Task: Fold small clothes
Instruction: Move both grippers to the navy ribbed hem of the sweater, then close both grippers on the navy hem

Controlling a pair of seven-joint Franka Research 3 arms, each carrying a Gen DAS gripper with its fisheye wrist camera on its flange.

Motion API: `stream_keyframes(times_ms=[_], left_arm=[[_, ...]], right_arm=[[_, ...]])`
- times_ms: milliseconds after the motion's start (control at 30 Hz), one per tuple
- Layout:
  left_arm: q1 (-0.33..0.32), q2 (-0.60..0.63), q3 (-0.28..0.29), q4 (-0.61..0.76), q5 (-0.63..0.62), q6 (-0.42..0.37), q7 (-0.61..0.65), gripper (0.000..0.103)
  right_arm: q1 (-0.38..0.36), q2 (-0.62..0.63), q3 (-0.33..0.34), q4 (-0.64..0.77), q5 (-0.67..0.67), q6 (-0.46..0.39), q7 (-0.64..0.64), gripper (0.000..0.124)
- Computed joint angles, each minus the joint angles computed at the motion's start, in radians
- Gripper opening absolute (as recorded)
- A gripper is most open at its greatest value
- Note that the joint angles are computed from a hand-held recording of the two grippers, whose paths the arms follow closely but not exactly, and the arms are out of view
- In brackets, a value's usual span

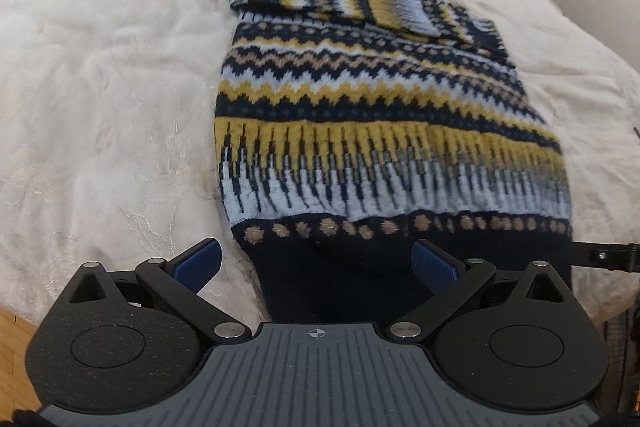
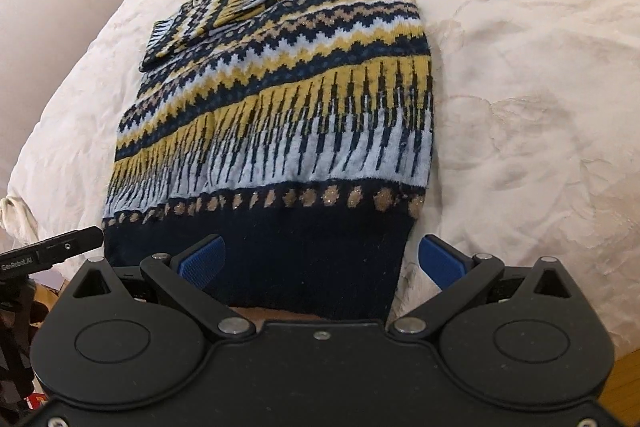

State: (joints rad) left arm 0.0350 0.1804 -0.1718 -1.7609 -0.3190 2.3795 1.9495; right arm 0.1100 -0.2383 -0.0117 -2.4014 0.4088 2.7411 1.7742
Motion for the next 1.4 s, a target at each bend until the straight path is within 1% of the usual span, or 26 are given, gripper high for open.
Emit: stream_keyframes(times_ms=[67,267,400,500,600,800,967,1033,1100,1133,1167,1233,1400], left_arm=[[-0.002,0.024,0.002,0.021,0.015,-0.010,-0.016,0.103],[0.001,0.092,-0.006,0.087,0.050,-0.048,-0.047,0.103],[0.002,0.131,-0.016,0.124,0.073,-0.070,-0.056,0.103],[0.002,0.152,-0.020,0.138,0.087,-0.077,-0.071,0.103],[0.005,0.162,-0.026,0.135,0.094,-0.067,-0.068,0.103],[0.005,0.161,-0.033,0.109,0.103,-0.017,-0.074,0.103],[0.010,0.142,-0.039,0.069,0.089,0.034,-0.072,0.103],[0.011,0.137,-0.038,0.068,0.083,0.028,-0.076,0.102],[0.015,0.137,-0.038,0.080,0.076,0.003,-0.079,0.102],[0.017,0.138,-0.037,0.090,0.073,-0.015,-0.081,0.099],[0.020,0.136,-0.037,0.095,0.066,-0.026,-0.078,0.088],[0.026,0.125,-0.037,0.092,0.048,-0.033,-0.075,0.080],[0.043,0.099,-0.040,0.063,-0.029,-0.027,-0.047,0.069]], right_arm=[[0.006,0.015,-0.008,0.006,0.020,0.002,-0.013,0.103],[0.033,0.056,-0.037,0.018,0.167,0.030,-0.088,0.103],[0.028,0.083,-0.035,0.034,0.205,0.030,-0.110,0.103],[0.023,0.101,-0.033,0.051,0.212,0.013,-0.131,0.103],[0.019,0.116,-0.027,0.060,0.207,0.002,-0.152,0.103],[0.009,0.127,-0.015,0.068,0.149,-0.013,-0.160,0.103],[0.014,0.126,-0.016,0.056,0.174,0.013,-0.188,0.103],[0.017,0.127,-0.014,0.054,0.177,0.020,-0.190,0.103],[0.016,0.125,-0.016,0.055,0.183,0.014,-0.194,0.103],[0.016,0.124,-0.018,0.058,0.188,0.006,-0.196,0.103],[0.015,0.125,-0.020,0.062,0.194,-0.004,-0.195,0.103],[0.012,0.124,-0.027,0.072,0.216,-0.027,-0.197,0.103],[0.009,0.118,-0.029,0.073,0.252,-0.036,-0.205,0.103]])
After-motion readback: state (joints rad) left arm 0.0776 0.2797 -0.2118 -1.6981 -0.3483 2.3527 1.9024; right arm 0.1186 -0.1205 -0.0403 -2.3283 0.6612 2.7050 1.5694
